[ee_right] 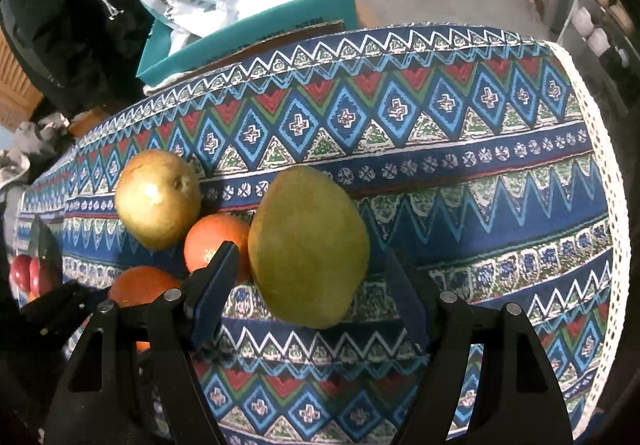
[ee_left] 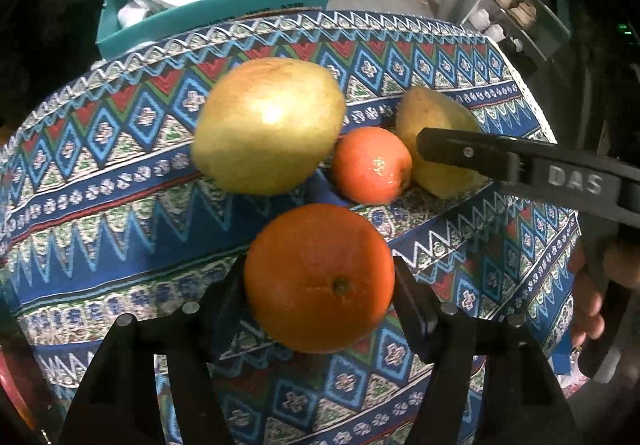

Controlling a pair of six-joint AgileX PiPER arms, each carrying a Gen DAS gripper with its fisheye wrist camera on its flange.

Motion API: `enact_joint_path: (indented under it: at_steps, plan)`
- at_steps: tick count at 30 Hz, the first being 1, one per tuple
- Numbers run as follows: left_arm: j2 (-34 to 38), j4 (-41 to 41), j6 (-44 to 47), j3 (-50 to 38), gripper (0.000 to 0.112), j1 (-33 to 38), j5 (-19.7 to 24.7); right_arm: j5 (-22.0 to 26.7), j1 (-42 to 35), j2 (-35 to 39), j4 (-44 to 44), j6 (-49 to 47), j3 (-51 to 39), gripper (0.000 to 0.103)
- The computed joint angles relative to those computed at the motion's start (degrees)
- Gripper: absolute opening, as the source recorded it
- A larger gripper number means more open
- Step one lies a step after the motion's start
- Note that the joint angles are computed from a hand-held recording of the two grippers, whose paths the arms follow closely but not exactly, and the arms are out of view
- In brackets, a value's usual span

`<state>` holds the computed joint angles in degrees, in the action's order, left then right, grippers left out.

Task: Organize fruits
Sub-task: 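Grasp an orange with the left tool while the right tool grasps the mango, then carry the orange with the left tool over the bowl while the right tool carries the mango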

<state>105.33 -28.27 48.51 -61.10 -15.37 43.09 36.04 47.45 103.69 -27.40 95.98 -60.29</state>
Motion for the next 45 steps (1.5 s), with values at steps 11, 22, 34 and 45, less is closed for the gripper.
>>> enact_joint_path:
  at_steps: [11,22,34,45]
  plan:
    - [-0.74,-0.28,0.93,-1.97,0.069,3.49,3.13,-6.52,-1.45,0.05,-1.91,6.58,3.22,0.066]
    - [-4.24,-0.94,1.99,-2.06,0.069,6.48,6.14,9.40,3.97,1.27,-0.93,2.74,-3.39,0.065]
    - [-11.94,-2.14,4.43,-2.00,0.069,11.30,11.41,22.42,12.09,-1.87,-5.62,5.68,-10.26,0.065]
    - [-17.15,-4.80,8.34,-3.78,0.069,18.55,18.70,30.74,17.84,-1.72,-10.65,5.89,-19.30,0.065]
